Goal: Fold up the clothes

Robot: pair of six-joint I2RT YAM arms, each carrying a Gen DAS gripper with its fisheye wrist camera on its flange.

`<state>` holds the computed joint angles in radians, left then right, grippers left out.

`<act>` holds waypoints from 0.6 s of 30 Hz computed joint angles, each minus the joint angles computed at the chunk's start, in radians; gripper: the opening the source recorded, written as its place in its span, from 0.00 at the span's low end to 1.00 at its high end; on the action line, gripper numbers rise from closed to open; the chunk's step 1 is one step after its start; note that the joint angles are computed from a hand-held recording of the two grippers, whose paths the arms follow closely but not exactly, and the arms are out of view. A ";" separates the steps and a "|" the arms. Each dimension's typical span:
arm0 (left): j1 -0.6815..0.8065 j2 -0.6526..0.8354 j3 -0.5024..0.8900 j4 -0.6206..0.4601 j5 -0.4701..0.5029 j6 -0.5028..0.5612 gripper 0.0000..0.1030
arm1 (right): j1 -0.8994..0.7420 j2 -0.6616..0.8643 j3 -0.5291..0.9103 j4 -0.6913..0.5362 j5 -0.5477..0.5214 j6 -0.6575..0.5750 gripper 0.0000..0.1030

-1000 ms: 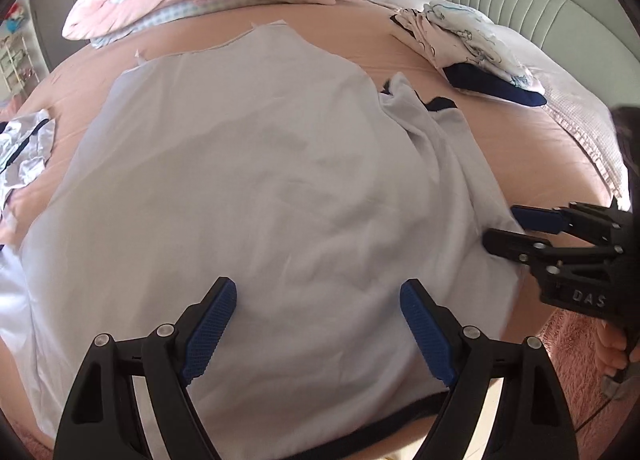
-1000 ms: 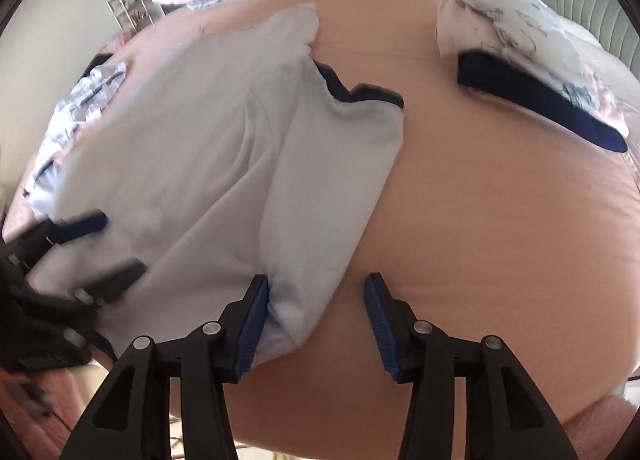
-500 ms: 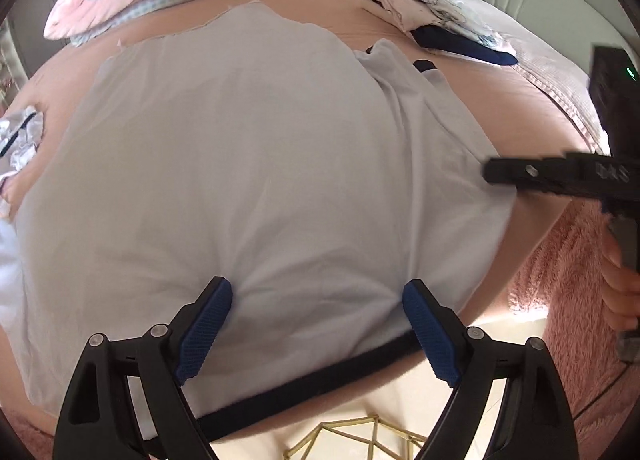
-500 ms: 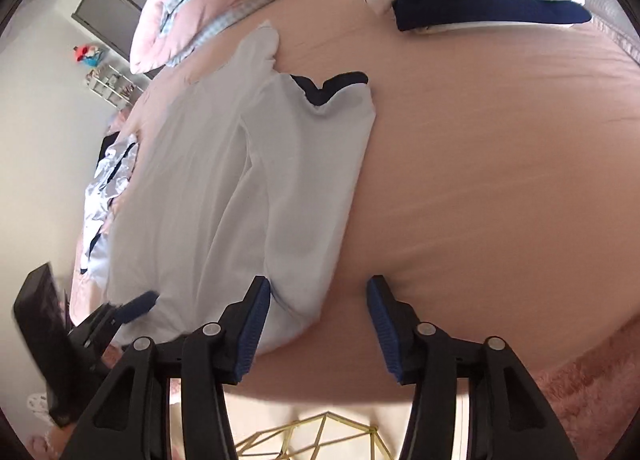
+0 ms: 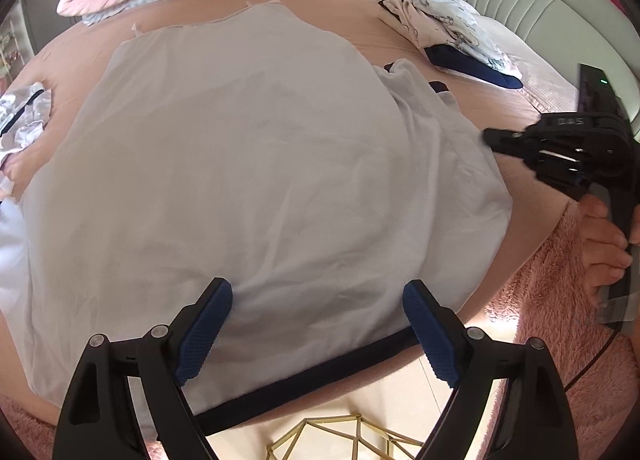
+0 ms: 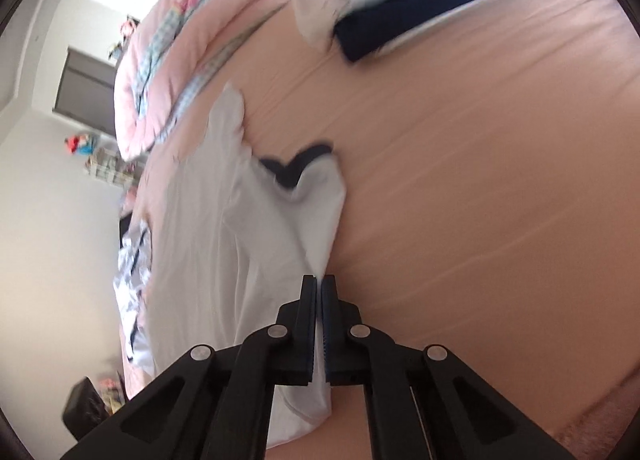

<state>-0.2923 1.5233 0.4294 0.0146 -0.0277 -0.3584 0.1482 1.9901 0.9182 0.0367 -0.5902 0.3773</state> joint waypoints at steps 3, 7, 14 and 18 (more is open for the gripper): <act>0.007 0.030 0.015 0.008 0.000 0.011 0.85 | -0.032 -0.093 -0.054 -0.023 0.124 -0.061 0.01; 0.006 0.058 0.035 0.014 -0.005 0.012 0.85 | -0.070 0.003 0.036 -0.108 -0.022 -0.097 0.05; 0.008 0.020 -0.001 0.015 -0.005 0.030 0.85 | 0.004 0.214 0.320 -0.148 0.029 -0.107 0.33; 0.016 0.030 0.015 0.007 -0.003 0.030 0.85 | 0.041 0.278 0.414 -0.187 0.029 -0.137 0.12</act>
